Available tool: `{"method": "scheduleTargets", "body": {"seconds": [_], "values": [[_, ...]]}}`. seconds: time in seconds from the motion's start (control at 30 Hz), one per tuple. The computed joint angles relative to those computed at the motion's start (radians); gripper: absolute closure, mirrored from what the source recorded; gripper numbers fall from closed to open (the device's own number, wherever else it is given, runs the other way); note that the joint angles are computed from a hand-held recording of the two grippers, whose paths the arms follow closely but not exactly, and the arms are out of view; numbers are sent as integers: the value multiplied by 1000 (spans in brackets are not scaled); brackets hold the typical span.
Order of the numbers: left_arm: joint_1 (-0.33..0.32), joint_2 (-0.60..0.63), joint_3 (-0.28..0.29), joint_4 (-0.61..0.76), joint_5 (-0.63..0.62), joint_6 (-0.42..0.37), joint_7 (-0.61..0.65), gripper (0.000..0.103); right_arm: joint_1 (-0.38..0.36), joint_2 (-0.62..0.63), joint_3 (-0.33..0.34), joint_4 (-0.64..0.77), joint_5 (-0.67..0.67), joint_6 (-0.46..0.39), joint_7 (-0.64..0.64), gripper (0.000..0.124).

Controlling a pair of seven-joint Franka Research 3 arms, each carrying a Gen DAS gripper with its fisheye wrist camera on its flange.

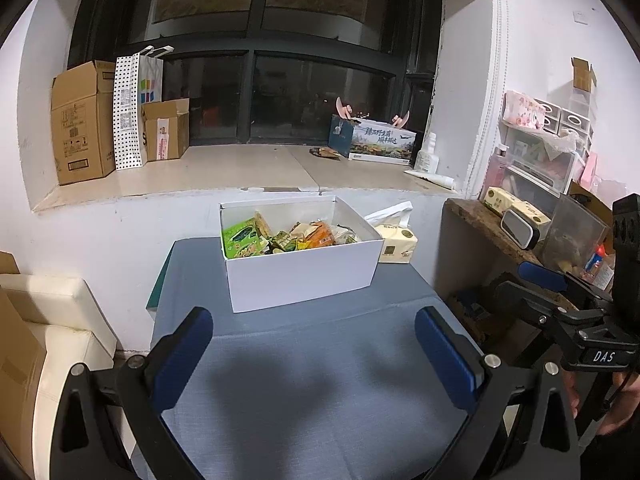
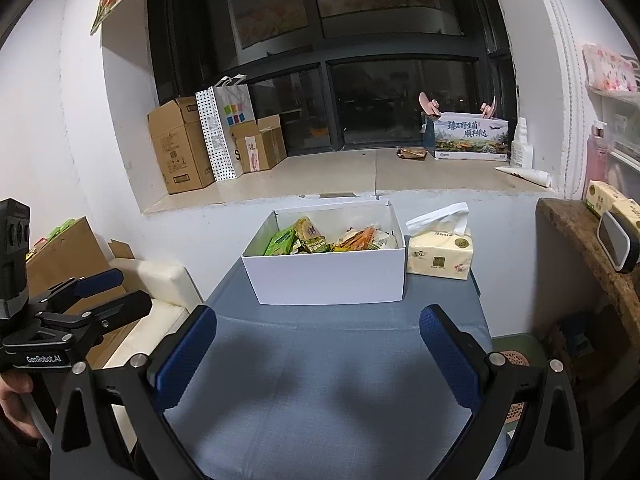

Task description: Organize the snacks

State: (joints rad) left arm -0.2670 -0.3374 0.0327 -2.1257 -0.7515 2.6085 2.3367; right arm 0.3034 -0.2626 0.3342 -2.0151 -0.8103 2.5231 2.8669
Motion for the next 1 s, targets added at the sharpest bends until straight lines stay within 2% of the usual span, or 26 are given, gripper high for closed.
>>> {"method": "scheduleTargets", "body": {"seconds": [1.0], "values": [[10,8,-4,4,-4,-3,10,0,3,0,3,0,18,-7,-16,21]]}}
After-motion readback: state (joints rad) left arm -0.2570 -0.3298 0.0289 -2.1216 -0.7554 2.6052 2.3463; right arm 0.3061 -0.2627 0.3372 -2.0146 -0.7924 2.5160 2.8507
